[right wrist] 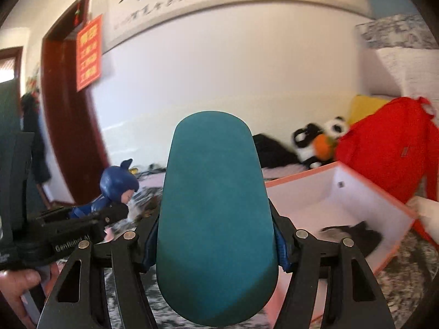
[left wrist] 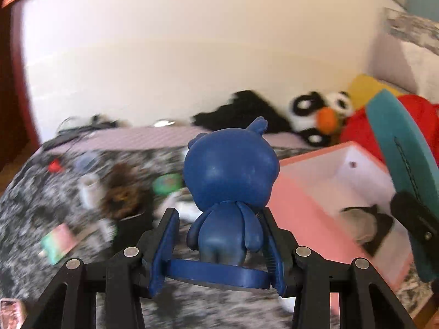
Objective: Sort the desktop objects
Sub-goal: 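Carry figurine and insole into the pink box and open both tools, then grasp the pastel pouch with the left tool while the right tool grasps the green-mesh black glove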
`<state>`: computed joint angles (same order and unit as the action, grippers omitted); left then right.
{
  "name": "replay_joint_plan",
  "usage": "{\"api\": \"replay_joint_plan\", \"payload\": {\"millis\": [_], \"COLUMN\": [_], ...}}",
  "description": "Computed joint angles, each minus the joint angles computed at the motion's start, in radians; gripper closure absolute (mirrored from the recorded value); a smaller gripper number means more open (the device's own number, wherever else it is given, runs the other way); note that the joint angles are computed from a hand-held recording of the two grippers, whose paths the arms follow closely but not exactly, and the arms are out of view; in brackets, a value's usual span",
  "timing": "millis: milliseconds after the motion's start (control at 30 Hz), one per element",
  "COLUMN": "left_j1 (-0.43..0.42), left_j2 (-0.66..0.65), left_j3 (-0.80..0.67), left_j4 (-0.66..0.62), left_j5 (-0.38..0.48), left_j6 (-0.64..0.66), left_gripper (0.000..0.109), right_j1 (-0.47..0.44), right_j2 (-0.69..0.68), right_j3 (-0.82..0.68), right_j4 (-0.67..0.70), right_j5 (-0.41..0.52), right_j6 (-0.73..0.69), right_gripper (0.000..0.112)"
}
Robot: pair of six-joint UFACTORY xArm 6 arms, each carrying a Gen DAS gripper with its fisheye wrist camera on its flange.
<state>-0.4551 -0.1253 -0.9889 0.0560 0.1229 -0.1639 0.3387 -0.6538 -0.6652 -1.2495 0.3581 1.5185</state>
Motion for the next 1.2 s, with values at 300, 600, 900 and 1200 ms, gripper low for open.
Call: {"api": "replay_joint_plan", "payload": {"millis": [300,600,900,1200], "left_j1": [-0.161,-0.234,-0.195,-0.090], "left_j2": [0.182,0.395,0.397,0.213], "left_j3": [-0.237,-0.533,-0.601,-0.323], "left_j4": [0.085,-0.036,-0.241,0.017], "left_j5": [0.049,0.171,0.142,0.089], "left_j6": [-0.074,0.055,0.204,-0.027], "left_gripper": [0.059,0.058,0.009,0.009], "right_j1": [-0.154,-0.426,-0.430,-0.264], "right_j2": [-0.200,-0.094,-0.046,-0.016], "right_j3": [0.108,0.075,0.031,-0.019], "right_j4": [0.069,0.185,0.031,-0.091], "right_j5": [0.061,-0.072,0.067,0.111], "right_j6": [-0.100,-0.189,-0.012,0.107], "right_gripper": [0.044,0.044,0.012,0.010]}}
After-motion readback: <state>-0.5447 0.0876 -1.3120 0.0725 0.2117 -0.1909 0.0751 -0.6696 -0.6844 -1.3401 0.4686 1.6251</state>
